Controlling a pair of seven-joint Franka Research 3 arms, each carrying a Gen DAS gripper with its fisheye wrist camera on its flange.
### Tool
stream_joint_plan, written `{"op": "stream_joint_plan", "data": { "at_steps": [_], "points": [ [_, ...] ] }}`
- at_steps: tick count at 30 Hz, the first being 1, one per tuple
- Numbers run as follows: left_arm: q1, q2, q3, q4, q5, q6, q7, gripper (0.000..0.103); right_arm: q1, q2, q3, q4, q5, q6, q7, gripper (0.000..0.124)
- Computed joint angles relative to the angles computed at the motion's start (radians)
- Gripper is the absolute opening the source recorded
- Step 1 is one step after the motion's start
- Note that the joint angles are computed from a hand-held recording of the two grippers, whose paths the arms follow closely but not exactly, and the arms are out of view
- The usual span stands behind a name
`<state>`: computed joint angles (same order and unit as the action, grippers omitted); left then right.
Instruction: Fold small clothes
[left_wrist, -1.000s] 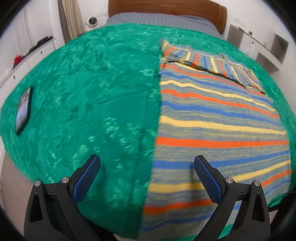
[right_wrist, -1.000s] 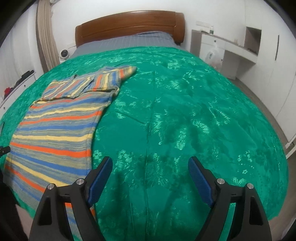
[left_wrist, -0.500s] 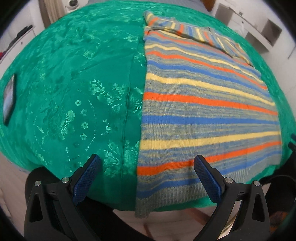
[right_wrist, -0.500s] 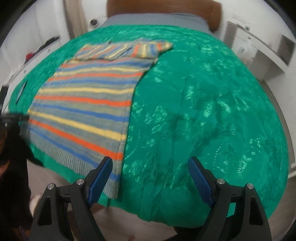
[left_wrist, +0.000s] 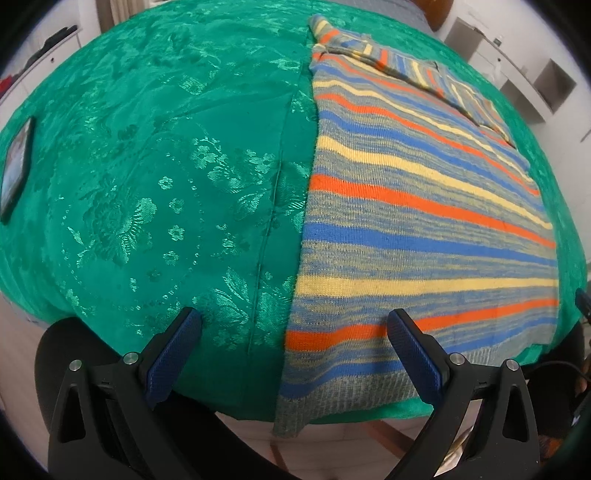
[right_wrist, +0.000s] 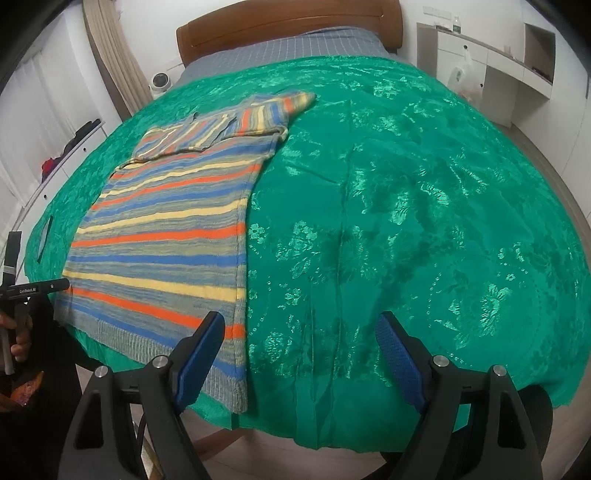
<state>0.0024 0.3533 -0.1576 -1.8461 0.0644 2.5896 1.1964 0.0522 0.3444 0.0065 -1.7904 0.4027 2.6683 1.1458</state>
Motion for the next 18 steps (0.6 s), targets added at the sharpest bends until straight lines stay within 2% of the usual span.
{"op": "stream_joint_plan", "data": {
  "at_steps": [7,11,15,18],
  "points": [
    [0.005,0.007,-0.005,0.009,-0.011,-0.008,0.015,0.101,-0.004,-0.004,0.01,-0.008,0.027,0.013,-0.015,0.083],
    [0.012,0.03,-0.016,0.04,-0.032,-0.05,0.044,0.101,-0.002,-0.002,0.008,-0.003,0.026,0.002,-0.017,0.083],
    [0.024,0.068,-0.035,0.101,-0.074,-0.143,0.113,0.101,-0.011,0.029,0.011,0.053,0.026,-0.115,-0.014,0.083],
    [0.022,0.065,-0.041,0.107,-0.087,-0.174,0.158,0.098,-0.022,0.044,0.019,0.091,0.033,-0.217,-0.045,0.083]
  ]
}}
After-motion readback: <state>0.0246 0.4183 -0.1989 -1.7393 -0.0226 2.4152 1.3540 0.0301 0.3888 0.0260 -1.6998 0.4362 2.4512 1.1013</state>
